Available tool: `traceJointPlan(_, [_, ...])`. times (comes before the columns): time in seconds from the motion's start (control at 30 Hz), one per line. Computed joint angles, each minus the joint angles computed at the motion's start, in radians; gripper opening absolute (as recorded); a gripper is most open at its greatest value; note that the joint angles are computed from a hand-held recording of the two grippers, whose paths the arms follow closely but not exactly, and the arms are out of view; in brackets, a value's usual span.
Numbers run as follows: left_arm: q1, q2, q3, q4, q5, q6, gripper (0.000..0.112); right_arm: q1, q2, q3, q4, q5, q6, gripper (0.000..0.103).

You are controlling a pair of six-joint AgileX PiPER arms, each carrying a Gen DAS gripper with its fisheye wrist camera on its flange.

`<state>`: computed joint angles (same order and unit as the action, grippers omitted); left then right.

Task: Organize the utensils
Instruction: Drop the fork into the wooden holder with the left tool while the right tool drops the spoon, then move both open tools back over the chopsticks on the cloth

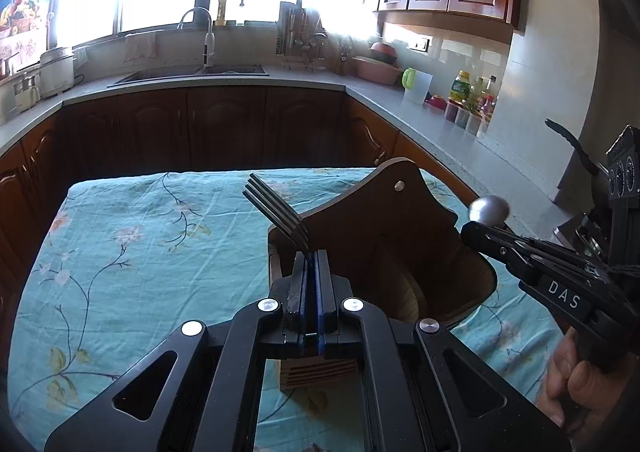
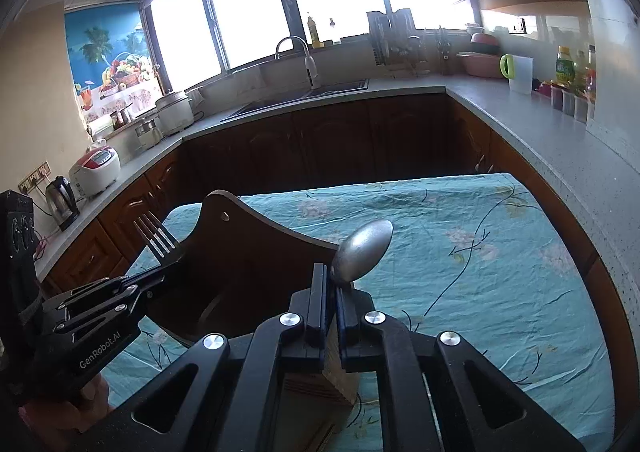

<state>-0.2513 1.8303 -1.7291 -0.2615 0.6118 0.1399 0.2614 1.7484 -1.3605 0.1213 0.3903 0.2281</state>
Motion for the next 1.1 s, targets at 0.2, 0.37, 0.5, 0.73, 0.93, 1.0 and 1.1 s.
traceJointPlan(0.2, [0.004, -0.083, 0.075, -0.006, -0.041, 0.006, 0.037, -0.016, -0.034, 0.026, 0.056, -0.004, -0.031, 0.028])
traceJointPlan(0.37, [0.023, -0.167, 0.172, 0.022, -0.079, -0.025, 0.060, -0.039, -0.096, 0.098, 0.110, -0.040, -0.043, 0.047])
traceJointPlan(0.5, [0.063, -0.253, 0.285, 0.019, -0.109, -0.032, 0.078, -0.041, -0.173, 0.185, 0.101, -0.082, -0.004, 0.075])
traceJointPlan(0.73, [0.159, -0.417, 0.505, -0.055, -0.144, 0.017, 0.089, -0.002, -0.347, 0.387, -0.136, -0.189, 0.302, 0.101])
traceJointPlan(0.93, [0.235, -0.526, 0.653, -0.148, -0.124, 0.096, 0.090, 0.044, -0.462, 0.519, -0.328, -0.198, 0.567, 0.102])
traceJointPlan(1.0, [0.251, -0.567, 0.709, -0.167, -0.122, 0.117, 0.089, 0.070, -0.496, 0.556, -0.409, -0.187, 0.670, 0.102])
traceJointPlan(1.1, [0.266, -0.610, 0.766, -0.190, -0.104, 0.146, 0.089, 0.101, -0.541, 0.611, -0.471, -0.169, 0.756, 0.102])
